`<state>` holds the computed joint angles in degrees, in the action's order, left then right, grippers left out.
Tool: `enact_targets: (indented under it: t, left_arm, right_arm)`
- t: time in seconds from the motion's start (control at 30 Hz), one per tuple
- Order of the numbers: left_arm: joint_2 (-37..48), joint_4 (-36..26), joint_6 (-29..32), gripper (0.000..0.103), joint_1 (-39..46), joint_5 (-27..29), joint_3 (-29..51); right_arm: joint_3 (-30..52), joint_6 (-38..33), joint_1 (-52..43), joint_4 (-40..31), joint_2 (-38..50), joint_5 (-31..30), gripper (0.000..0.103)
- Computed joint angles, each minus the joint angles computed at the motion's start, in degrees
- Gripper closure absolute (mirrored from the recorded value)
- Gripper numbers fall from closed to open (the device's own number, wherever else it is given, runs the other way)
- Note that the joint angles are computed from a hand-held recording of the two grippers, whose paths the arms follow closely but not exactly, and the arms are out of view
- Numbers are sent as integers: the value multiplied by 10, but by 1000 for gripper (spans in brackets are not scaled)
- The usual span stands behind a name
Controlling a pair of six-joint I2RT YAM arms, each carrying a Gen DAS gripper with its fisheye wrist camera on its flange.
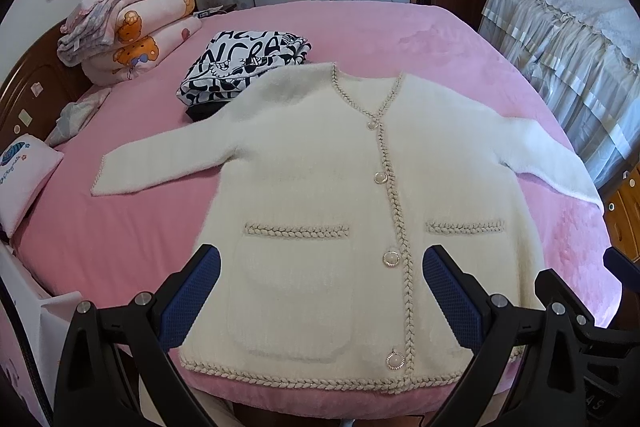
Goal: Fold large clothes
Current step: 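Reach the right gripper to the cardigan sleeve cuff and close on it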
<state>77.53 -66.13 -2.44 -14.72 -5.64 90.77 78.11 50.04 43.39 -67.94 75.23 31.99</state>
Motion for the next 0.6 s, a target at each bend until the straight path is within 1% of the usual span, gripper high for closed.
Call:
enact_targets:
  t: [0.2,0.27,0.37,0.5,0.6]
  left_arm:
    - [18,3,0,2,-24,0,40]
    - [27,3,7,2,-34,8,55]
    - [42,5,14,2,-64,0,80]
    - [60,26,11,2,-112,-19,108]
    - [97,21,11,2,-143,-16,157]
  right_arm:
    - [-2,-22,-19,10,-16,3,0]
    - [-3,-30,-28,12,-23,8,0]
    - [-8,-47,-51,19,-36,10,0]
    - [-17,-73,-90,30,-59,18,0]
    - [-26,-100,-131,44,-80,16,0]
